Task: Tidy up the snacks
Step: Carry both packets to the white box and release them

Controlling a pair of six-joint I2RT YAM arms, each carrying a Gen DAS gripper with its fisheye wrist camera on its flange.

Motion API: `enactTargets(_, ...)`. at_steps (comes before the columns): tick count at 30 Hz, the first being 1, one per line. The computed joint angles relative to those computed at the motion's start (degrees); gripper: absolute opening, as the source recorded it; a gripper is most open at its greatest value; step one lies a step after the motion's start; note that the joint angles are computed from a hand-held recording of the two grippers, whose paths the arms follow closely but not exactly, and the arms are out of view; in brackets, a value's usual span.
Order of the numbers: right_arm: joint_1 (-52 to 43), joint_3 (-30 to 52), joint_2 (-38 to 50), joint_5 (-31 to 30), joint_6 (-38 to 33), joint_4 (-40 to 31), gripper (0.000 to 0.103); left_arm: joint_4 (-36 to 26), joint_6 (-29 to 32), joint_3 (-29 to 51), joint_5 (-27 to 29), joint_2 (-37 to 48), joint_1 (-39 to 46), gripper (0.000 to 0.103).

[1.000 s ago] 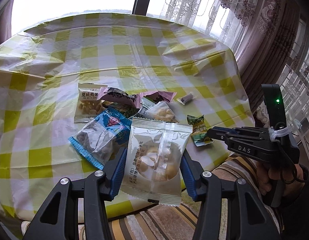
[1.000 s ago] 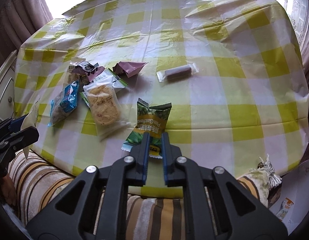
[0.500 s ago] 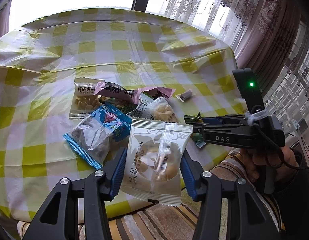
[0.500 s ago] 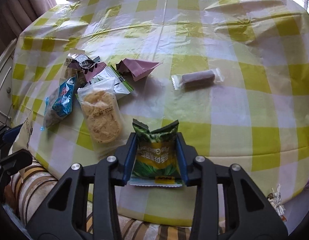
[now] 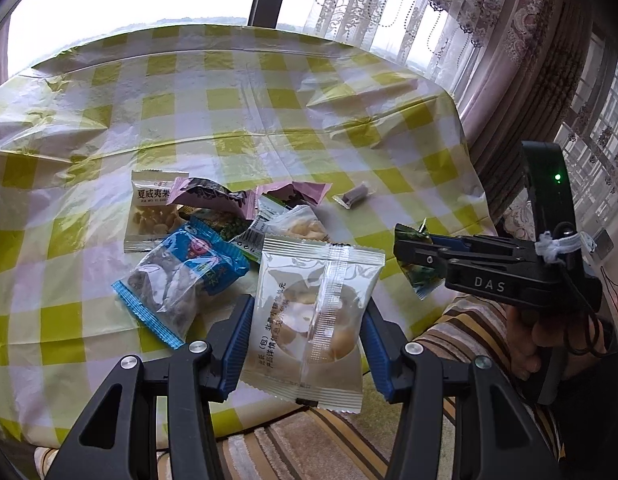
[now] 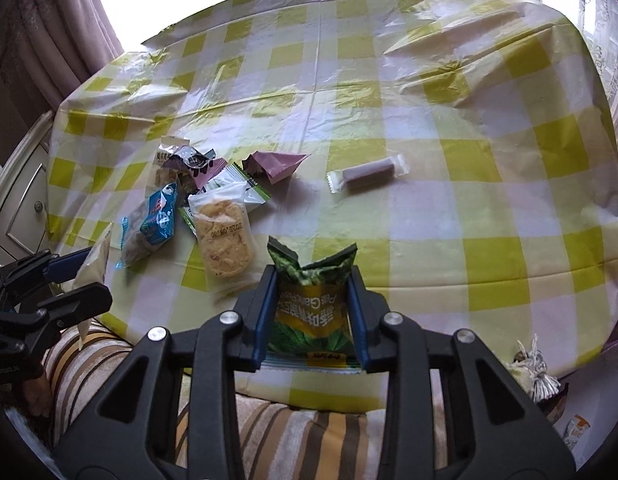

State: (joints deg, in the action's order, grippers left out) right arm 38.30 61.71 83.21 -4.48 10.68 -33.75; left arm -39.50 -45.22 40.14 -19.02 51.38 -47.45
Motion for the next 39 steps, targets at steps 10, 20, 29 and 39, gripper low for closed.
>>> enactTargets(10, -10.22, -4.72, -12.7, -4.95, -2.9, -5.5, 0.037, 3.63, 1.29, 9.6, -1.57, 14.04, -6.77, 0.052)
enactTargets(20, -36.08, -8.11, -23.71, -13.42, -16.57, -14.81, 0.037, 7.05, 9.37, 28.24, 1.34, 34.15, -11.79, 0.052)
enactTargets(29, -64.18, -10.86, -22.46, -20.34, -35.27, -20.3, 0.037, 2.89, 16.38, 51.79, 8.05, 55.31, -15.71, 0.052)
enactTargets(39, -82.24, -15.21, -16.93, -20.35, -48.92, -19.56, 0.037, -10.18, 20.06, 78.19, 15.41, 77.11, -18.79, 0.052)
